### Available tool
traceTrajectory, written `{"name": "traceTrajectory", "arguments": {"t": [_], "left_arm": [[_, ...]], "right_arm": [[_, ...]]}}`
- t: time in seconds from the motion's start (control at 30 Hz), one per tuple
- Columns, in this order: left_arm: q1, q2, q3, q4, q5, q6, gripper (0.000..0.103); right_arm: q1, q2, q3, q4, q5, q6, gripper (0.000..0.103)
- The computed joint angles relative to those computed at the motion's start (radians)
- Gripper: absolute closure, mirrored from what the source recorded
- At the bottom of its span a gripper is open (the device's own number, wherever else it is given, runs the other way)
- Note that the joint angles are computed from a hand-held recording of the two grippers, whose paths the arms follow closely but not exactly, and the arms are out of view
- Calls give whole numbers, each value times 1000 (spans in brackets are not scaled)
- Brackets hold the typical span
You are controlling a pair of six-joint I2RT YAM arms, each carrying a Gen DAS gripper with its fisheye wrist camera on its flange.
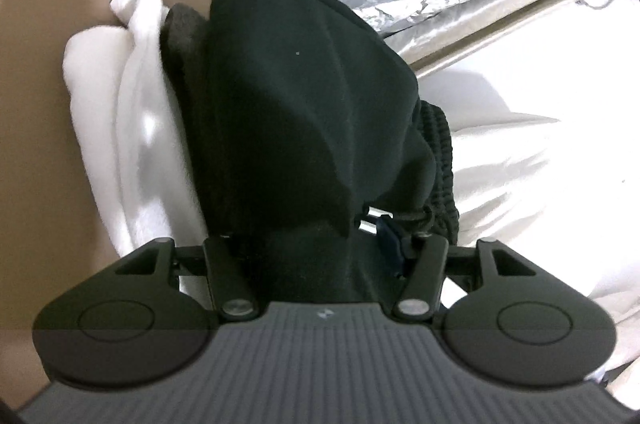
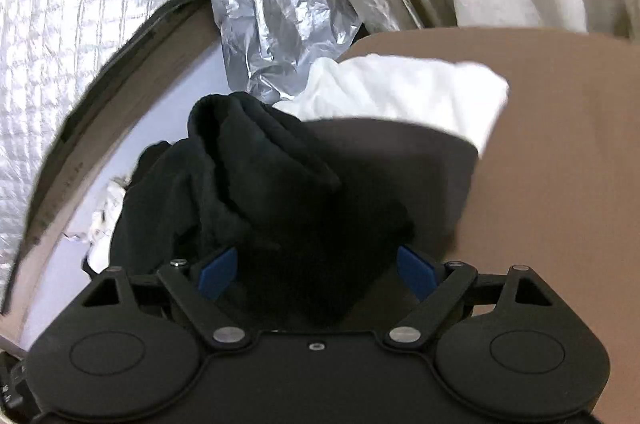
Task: Fold clothes
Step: 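Carry the black bundle with both grippers onto the stack of folded clothes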
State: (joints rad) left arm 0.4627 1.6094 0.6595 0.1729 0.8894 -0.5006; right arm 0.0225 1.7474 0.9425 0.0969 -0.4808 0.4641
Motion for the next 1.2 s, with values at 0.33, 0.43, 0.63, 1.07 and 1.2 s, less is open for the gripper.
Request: {"name": "traceTrajectory", "arguments": {"t": [0.33, 0.43, 0.63, 1.07, 1.2], "left_arm": [[33, 90, -8, 117, 53, -114, 49], [48, 192, -44, 366, 136, -310, 51], [-11, 76, -89, 410, 98, -289, 78], [-276, -289, -83, 11, -393, 123, 54], [-294, -326, -109, 47, -417, 80, 54]], "right_arm": [[84, 177, -33, 334, 18, 241, 0], [123, 184, -26, 385, 117, 203, 16], [206, 72, 135, 212, 271, -170, 49], [-37, 174, 313, -148, 11, 104, 21], [-19, 31, 160, 47, 84, 12, 23]]}}
